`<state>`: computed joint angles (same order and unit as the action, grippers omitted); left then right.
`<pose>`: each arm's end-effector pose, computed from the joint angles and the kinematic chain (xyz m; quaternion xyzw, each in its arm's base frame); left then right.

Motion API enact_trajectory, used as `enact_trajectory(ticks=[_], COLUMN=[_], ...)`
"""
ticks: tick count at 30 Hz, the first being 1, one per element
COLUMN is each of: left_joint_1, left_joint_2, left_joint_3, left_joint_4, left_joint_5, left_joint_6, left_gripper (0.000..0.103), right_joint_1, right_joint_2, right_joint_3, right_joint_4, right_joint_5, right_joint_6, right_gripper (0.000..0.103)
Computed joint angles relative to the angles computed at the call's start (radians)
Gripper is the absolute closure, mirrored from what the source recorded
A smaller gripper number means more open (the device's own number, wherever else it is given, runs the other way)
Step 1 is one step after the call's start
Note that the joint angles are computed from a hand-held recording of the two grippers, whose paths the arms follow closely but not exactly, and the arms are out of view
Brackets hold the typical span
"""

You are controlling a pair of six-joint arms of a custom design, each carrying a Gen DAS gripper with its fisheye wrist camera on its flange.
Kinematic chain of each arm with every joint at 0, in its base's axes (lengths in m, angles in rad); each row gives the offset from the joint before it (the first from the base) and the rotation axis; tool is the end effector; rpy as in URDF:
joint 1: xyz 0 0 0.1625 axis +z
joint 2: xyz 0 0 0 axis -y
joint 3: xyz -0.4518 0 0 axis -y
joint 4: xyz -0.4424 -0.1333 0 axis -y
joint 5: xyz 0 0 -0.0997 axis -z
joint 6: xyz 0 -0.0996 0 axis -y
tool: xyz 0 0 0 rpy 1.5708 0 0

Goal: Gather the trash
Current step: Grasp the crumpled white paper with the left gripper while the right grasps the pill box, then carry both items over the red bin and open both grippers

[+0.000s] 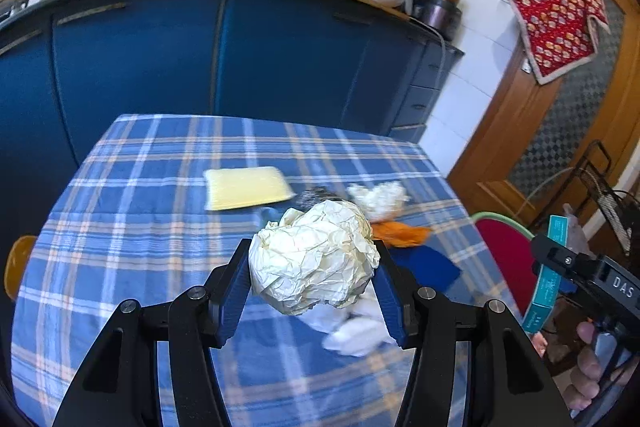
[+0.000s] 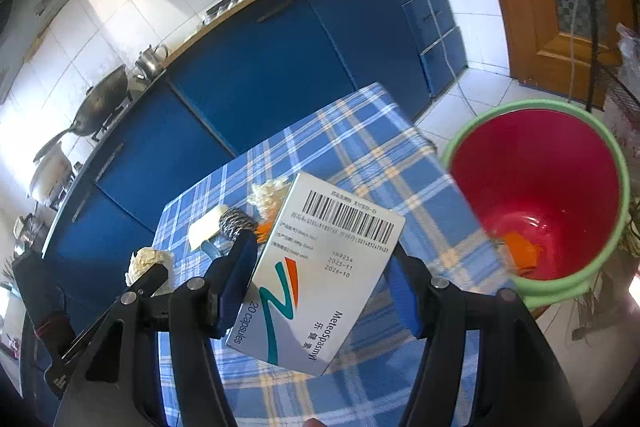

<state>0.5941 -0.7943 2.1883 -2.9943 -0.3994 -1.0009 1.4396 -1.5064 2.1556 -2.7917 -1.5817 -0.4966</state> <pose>-0.2844 -0.4637 0.0135 -0.0182 0.8331 -0.4685 0.2936 0.0632 -0.5320 0.3161 0.1728 -0.9437 0.2666 0.0920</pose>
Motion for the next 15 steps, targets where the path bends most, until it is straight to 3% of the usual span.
enact_trajectory(ticks=[15], left_joint_1=[-0.003], left_joint_2=[0.146], left_joint_3=[-0.204], left_joint_4=[-0.041], left_joint_5=[-0.105], left_joint_6=[0.211], left_gripper=[0.044], right_joint_1=[-0.118], right_joint_2=[-0.063], right_joint_3=[-0.07], right_joint_4=[0.013], right_joint_5=[0.017], right_joint_6=[-0.011], right_gripper=[0.038])
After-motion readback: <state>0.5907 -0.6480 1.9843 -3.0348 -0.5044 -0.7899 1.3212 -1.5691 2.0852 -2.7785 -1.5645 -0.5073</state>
